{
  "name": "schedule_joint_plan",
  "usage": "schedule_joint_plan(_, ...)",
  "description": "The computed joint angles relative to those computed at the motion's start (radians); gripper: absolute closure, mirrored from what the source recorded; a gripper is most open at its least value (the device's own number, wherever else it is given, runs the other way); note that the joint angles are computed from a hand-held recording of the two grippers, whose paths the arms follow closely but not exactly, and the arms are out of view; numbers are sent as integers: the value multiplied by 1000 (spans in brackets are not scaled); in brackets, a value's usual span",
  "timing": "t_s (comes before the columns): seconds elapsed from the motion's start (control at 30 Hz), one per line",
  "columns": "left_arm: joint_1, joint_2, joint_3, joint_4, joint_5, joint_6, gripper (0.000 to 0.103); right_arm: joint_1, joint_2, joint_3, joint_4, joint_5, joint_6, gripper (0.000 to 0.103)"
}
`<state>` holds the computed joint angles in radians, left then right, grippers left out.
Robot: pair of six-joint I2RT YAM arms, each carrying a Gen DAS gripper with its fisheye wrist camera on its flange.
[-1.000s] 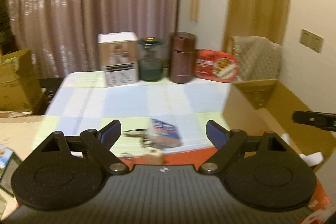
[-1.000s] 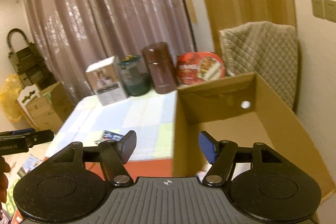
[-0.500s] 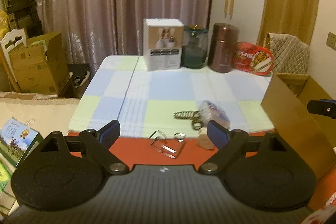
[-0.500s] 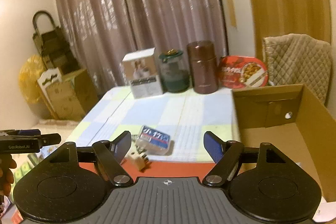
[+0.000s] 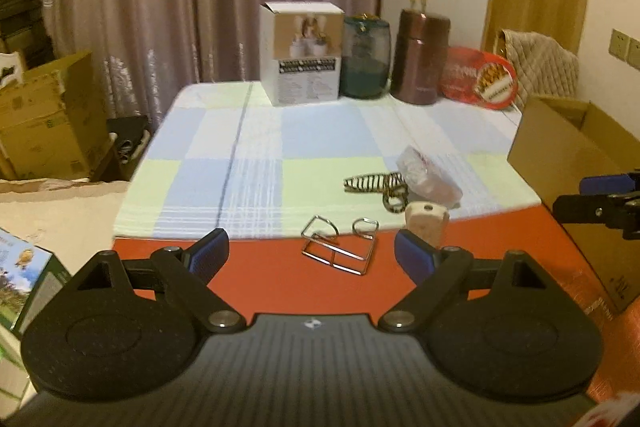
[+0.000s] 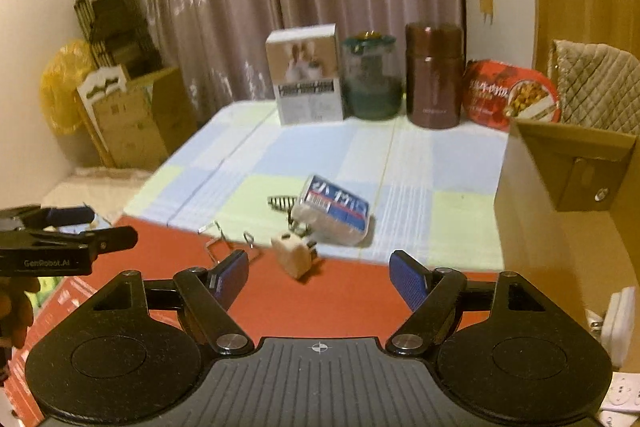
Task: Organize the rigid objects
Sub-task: 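Move both open tools back toward the mat, then reach the left tool toward the wire rack while the right tool approaches the white plug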
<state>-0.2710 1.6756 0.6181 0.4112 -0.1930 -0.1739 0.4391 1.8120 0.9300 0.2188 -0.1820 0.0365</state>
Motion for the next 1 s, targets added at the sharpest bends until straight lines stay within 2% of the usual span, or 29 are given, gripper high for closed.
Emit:
schedule_joint_plan(0.1,25,66,30,13,61,41,16,8,48,15,13,13,-13,28)
schedule_joint_plan(0.23,45,160,80,58,131,145,16,11,124,54,16,30,-16,28)
schedule_joint_plan(0.43,75,304,192,60,216,237,16,14,216,103,36,45,-21,28)
schedule_joint_plan(0.7,107,448,313,46,255,251,16,33,321,159,94,57,-14,29)
schedule_joint_plan(1.0,125,497,353,79,296,263,21,57,401,220,120,80,20,29)
